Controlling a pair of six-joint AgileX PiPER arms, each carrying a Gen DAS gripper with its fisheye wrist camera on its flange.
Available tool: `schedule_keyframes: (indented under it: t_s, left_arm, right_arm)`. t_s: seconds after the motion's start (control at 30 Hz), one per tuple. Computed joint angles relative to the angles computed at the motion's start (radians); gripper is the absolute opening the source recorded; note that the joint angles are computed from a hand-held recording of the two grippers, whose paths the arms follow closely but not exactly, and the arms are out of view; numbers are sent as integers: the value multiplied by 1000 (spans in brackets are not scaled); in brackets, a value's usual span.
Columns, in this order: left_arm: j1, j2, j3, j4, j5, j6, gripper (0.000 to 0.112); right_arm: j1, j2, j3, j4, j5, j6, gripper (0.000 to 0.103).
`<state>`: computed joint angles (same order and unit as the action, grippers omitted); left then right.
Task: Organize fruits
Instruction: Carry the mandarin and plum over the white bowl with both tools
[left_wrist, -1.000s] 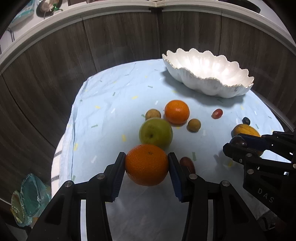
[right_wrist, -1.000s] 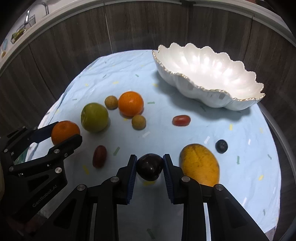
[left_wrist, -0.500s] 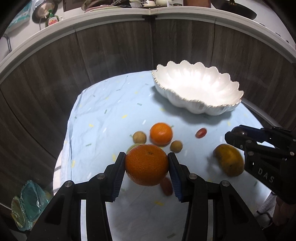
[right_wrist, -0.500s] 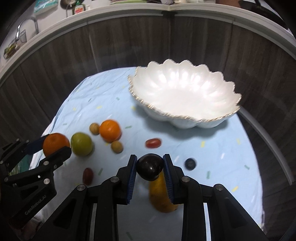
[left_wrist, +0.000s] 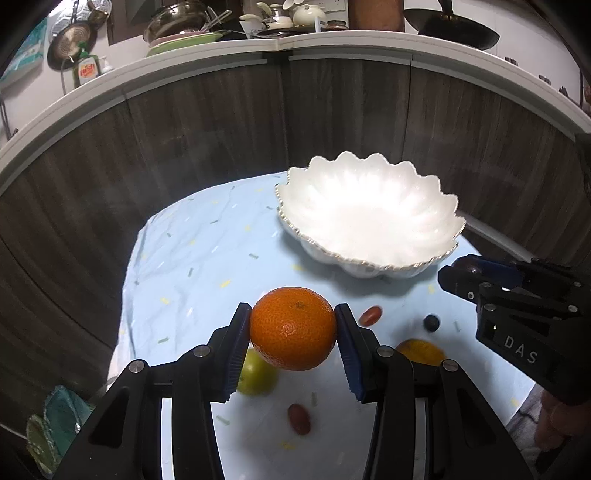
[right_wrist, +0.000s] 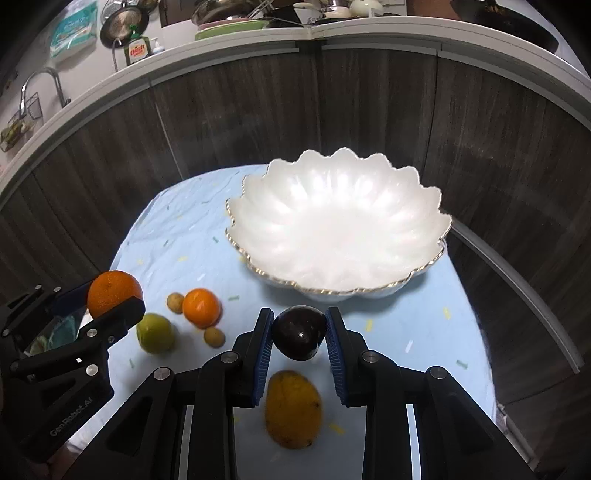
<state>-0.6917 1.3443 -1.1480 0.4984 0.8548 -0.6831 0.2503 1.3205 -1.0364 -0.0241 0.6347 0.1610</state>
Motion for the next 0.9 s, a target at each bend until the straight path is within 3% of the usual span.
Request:
schedule_keyframes:
  t_s: [0.37, 0.9]
  left_arm:
    - [40, 114, -157, -57, -34, 104, 45]
    - [83, 306, -428, -119, -12, 231, 45]
  right_arm:
    - [-119, 73, -140, 49, 15, -119, 29]
    - [-226, 196, -312, 93, 24, -201, 29]
